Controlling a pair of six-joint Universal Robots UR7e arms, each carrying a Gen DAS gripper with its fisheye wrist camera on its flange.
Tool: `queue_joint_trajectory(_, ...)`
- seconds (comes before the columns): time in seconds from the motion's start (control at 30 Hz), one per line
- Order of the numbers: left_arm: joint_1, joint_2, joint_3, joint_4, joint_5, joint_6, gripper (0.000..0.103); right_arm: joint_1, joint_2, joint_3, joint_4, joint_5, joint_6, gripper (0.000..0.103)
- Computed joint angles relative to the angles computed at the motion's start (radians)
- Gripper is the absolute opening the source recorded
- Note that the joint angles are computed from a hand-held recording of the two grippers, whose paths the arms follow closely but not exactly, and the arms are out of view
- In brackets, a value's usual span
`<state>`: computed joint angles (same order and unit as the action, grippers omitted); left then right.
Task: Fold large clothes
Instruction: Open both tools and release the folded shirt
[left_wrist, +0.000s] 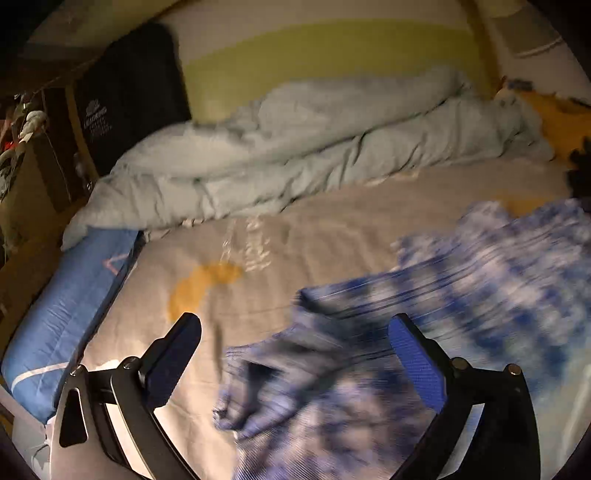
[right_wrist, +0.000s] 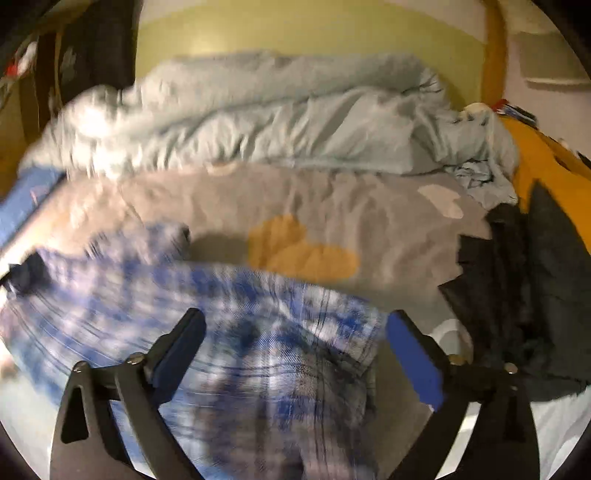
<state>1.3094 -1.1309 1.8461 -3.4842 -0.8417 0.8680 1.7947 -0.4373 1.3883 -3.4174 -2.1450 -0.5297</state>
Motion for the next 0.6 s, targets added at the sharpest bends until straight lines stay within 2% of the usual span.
queue_joint_trajectory(0.13,-0.067,-0.062,0.084,0.019,-0.010,-0.082,0.102,0.032,-0.045,0.078,-0.096,0.065,0.041,0.102)
queue_joint_trajectory(0.27,-0.128,-0.100,0.150,0.061,-0.005,-0.196,0.102,0.055,-0.077,0.139,-0.080,0.133,0.077,0.102)
queue_joint_trajectory(0.4,-0.151,-0.116,0.197,0.106,-0.067,-0.286,0.102,0.067,-0.083,0.183,-0.073,0.190,0.106,0.102)
queue_joint_trajectory(0.43,-0.157,-0.108,0.200,0.124,-0.067,-0.300,0.100,0.071,-0.079,0.187,-0.065,0.200,0.106,0.102)
queue_joint_trajectory(0.47,-0.160,-0.101,0.199,0.153,-0.075,-0.322,0.084,0.073,-0.077,0.196,-0.064,0.207,0.107,0.099)
queue_joint_trajectory(0.5,-0.159,-0.094,0.196,0.176,-0.088,-0.349,0.073,0.075,-0.071,0.198,-0.061,0.209,0.113,0.088)
queue_joint_trajectory(0.53,-0.158,-0.080,0.186,0.208,-0.096,-0.392,0.059,0.077,-0.063,0.193,-0.050,0.211,0.126,0.071)
queue_joint_trajectory(0.57,-0.156,-0.068,0.172,0.238,-0.098,-0.426,0.052,0.078,-0.056,0.186,-0.036,0.214,0.141,0.053)
queue_joint_trajectory(0.6,-0.152,-0.056,0.157,0.262,-0.104,-0.454,0.047,0.077,-0.051,0.173,-0.010,0.220,0.164,0.044)
